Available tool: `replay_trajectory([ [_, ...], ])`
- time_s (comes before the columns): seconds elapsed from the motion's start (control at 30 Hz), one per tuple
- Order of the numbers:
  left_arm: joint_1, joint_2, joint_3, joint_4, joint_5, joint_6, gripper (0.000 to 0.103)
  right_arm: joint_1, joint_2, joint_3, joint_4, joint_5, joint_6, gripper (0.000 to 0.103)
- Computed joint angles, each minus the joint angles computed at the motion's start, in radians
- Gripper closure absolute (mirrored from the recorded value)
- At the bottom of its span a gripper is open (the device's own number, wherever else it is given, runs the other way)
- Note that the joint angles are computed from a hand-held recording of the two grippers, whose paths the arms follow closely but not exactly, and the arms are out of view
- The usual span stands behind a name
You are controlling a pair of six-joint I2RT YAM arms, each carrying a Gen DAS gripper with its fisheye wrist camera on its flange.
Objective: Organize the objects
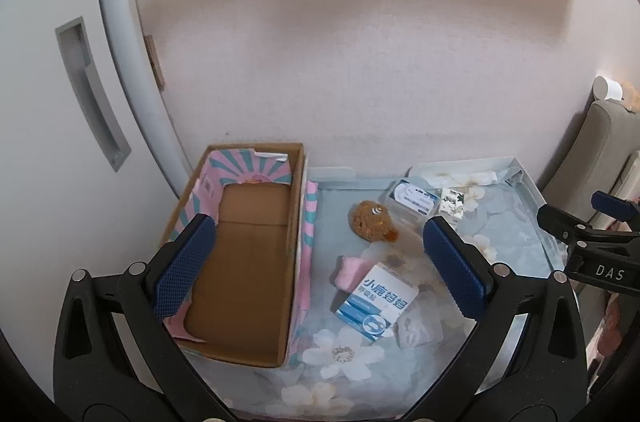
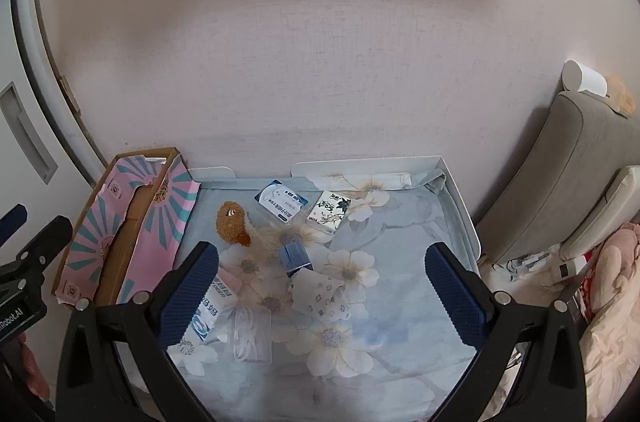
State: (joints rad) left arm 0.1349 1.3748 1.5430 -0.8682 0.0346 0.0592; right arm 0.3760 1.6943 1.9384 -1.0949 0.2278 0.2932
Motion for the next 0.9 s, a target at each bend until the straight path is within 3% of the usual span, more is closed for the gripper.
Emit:
replay_trajectory([
  [0.9, 0.047, -0.023, 0.005, -0.037, 0.059, 0.006, 0.0, 0.043, -0.022, 0.003, -0.016, 0.034, -0.02, 0.0],
])
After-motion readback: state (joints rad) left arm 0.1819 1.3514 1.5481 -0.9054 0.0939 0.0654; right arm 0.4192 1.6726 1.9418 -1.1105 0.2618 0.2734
